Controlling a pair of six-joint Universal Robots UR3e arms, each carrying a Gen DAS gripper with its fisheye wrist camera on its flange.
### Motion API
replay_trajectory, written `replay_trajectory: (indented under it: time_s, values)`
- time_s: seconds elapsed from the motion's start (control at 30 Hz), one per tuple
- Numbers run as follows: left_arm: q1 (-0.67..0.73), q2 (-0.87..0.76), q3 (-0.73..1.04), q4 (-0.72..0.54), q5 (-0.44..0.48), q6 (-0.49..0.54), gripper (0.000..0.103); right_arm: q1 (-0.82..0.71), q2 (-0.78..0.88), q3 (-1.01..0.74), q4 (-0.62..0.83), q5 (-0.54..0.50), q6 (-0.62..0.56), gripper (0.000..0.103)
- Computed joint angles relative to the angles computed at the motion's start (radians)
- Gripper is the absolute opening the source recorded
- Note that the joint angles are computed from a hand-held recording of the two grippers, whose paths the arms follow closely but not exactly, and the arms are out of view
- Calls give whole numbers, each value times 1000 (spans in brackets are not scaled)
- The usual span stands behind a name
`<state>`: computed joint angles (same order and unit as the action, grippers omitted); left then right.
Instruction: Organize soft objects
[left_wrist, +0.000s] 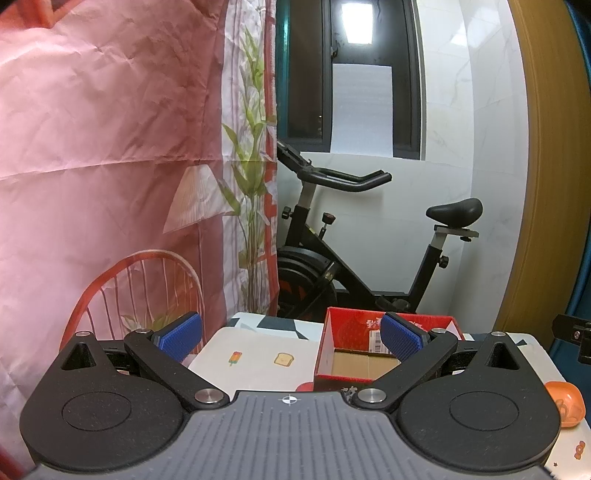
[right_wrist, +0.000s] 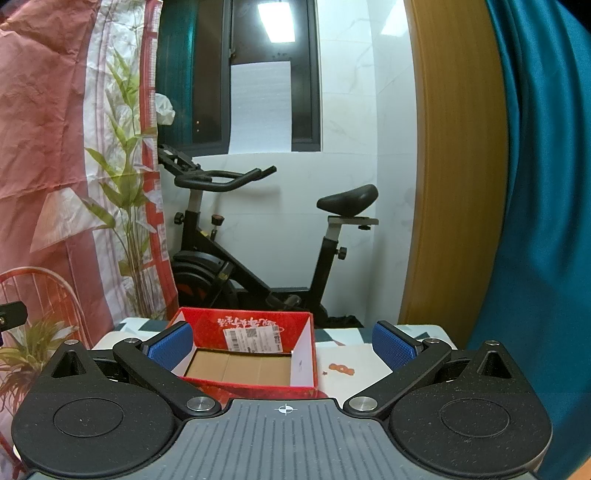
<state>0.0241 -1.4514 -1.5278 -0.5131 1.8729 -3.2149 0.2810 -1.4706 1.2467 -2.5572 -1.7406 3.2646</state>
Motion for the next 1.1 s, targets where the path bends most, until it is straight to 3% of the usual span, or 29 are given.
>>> replay_trajectory:
  time_s: [0.13,0.37,0.43,0.53,0.67,0.87,1.0,1.1]
  values:
    - [18,12,-21,6,-33,-5,103,2,0,7,-14,5,0,103]
    - [42,10,-145,186,-51,29,103,-47,-24,116,-135,127,5,103]
    - [68,11,-185,223,-91,31,103,-75,-29,183,-210,190,13,103]
    - [100,-13,-210,220,-120,20,103,-77,3,242,-318,195,19,103]
    - [138,-65,-220,183,-149,19,103,-73,65,226,-284,199,28,103]
    - [235,-89,-297,196,-303,25,103,-103,129,235,-220,318,41,103]
    - [273,-115,-316,187,-366,28,103,-70,191,223,-210,266,26,103]
    - [307,-115,-345,201,-424,27,103,-81,213,239,-232,309,42,103]
